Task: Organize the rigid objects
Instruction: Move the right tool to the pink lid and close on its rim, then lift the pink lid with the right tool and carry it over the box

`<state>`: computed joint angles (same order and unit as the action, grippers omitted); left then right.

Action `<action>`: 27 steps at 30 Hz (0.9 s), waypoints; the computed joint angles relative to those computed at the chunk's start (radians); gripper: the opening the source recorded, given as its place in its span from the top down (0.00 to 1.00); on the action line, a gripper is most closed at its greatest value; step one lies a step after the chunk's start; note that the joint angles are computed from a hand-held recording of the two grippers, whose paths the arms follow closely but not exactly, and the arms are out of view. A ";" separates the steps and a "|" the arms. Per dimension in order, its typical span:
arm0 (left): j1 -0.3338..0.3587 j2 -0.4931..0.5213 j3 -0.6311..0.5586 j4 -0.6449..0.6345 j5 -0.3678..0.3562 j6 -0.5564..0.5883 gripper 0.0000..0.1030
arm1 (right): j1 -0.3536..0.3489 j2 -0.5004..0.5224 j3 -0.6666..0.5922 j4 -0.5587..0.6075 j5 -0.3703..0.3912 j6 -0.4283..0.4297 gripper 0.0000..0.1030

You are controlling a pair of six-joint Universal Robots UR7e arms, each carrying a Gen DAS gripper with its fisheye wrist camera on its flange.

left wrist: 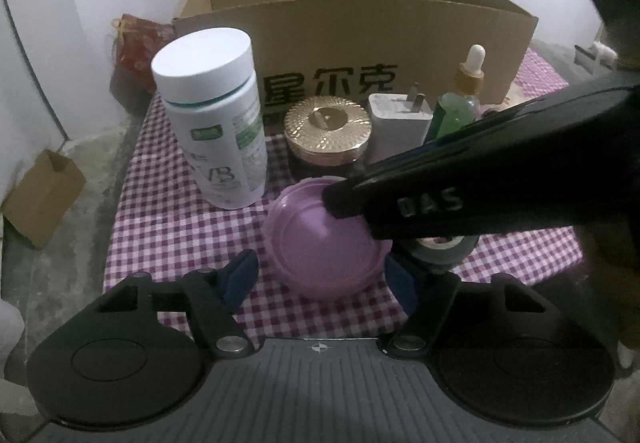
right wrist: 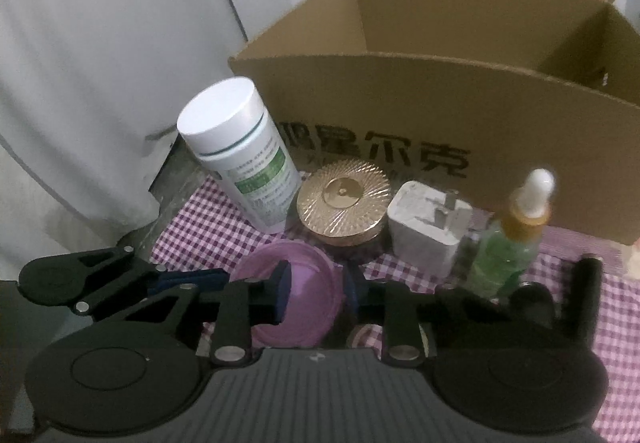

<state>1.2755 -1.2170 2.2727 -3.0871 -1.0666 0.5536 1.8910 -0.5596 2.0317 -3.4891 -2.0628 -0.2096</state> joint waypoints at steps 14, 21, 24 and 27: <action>-0.002 -0.014 0.007 0.021 0.021 -0.006 0.32 | 0.010 0.007 -0.023 0.057 0.000 0.004 0.73; 0.010 0.011 -0.014 0.019 0.013 -0.010 0.31 | 0.006 0.038 -0.055 0.069 -0.008 -0.012 0.73; 0.008 0.014 -0.011 0.010 0.017 -0.012 0.32 | 0.001 0.026 -0.048 0.077 0.005 -0.002 0.73; 0.004 0.006 -0.002 -0.003 0.013 -0.009 0.32 | 0.003 0.012 -0.038 0.079 0.010 0.003 0.74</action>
<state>1.2791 -1.2107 2.2707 -3.0900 -1.0533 0.5442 1.8937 -0.5471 1.9939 -3.4101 -2.0531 -0.2070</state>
